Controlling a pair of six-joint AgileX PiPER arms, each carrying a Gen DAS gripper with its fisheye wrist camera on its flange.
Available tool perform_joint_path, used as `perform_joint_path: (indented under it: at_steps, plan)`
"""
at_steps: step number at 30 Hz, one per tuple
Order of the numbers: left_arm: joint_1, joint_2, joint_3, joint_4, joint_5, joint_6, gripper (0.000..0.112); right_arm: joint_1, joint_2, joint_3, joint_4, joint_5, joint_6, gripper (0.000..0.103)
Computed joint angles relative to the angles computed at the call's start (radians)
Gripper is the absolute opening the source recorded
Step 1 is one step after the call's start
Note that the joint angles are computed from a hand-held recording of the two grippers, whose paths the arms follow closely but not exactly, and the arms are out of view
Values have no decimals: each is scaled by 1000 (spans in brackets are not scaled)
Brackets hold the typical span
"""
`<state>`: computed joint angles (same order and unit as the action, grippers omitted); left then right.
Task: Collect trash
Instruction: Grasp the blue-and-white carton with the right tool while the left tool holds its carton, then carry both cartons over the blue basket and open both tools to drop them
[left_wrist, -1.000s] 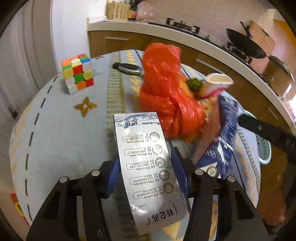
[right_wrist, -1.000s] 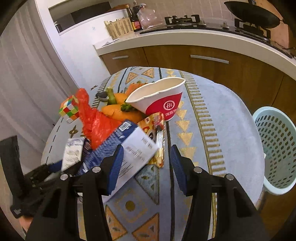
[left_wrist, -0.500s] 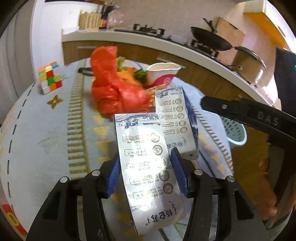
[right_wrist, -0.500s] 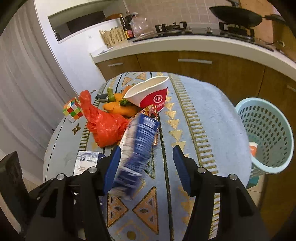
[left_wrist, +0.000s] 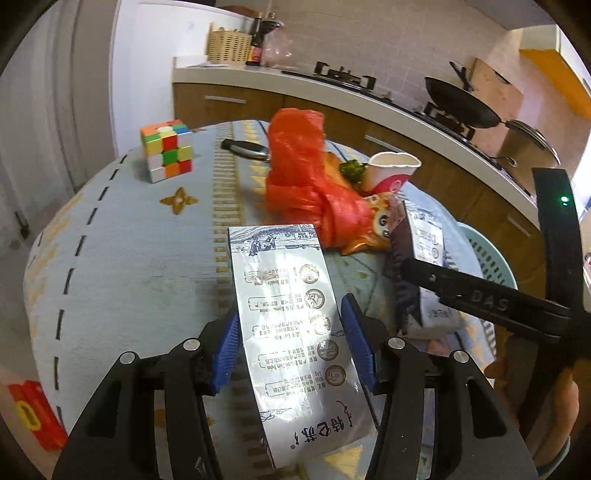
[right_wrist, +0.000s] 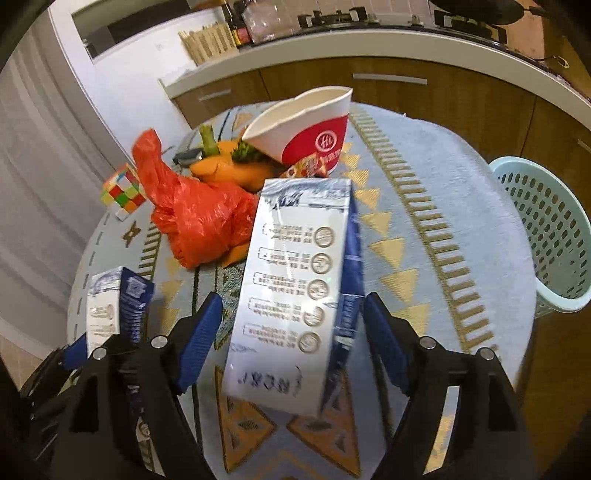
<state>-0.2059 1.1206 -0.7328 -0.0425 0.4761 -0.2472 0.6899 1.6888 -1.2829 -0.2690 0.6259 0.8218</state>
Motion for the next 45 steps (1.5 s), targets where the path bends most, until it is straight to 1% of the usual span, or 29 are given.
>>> perform_joint_path:
  at_steps: [1, 3, 4, 5, 6, 9, 13, 17, 19, 24, 26, 28, 31, 35, 37, 42, 45]
  plan:
    - [2, 4, 0, 8, 0, -6, 50, 9, 23, -25, -21, 22, 17, 75]
    - [5, 8, 1, 13, 1, -9, 50, 13, 43, -40, -23, 34, 10, 74]
    - [6, 11, -1, 5, 2, -1, 50, 15, 44, -40, -32, 38, 11, 72]
    - [5, 13, -3, 4, 2, 1, 50, 24, 46, -41, -56, 42, 30, 66]
    - [2, 12, -3, 8, 2, -2, 50, 26, 42, -37, -74, 43, 40, 63]
    - [-22, 15, -15, 36, 1, -33, 50, 22, 3, -2, -114, 25, 59, 60]
    - [-73, 22, -46, 76, 2, -88, 50, 5, -80, 53, -194, 10, 108, 59]
    - [-147, 40, -102, 155, 4, -176, 50, -28, -146, 84, -232, 0, 126, 59]
    - [-177, 54, -136, 171, 1, -193, 50, -55, -180, 102, -233, -10, 123, 59]
    - [-243, 116, -240, 205, -1, -221, 50, -167, -285, 162, -231, -37, 96, 59]
    - [-277, 159, -300, 216, -2, -229, 50, -218, -316, 178, -226, -45, 78, 59]
    - [-307, 211, -367, 222, 3, -229, 50, -286, -348, 197, -198, -58, 37, 59]
    - [-349, 298, -466, 225, 13, -222, 50, -423, -381, 223, -110, -90, -61, 59]
    - [-396, 443, -626, 179, 30, -168, 50, -614, -391, 245, 65, -125, -256, 59]
    - [-414, 513, -700, 145, 38, -131, 50, -712, -381, 252, 161, -135, -369, 59]
    - [-452, 698, -900, 29, 85, -25, 50, -873, -322, 260, 318, -148, -569, 59]
    - [-472, 830, -1053, -59, 153, 45, 50, -931, -277, 263, 381, -145, -645, 59]
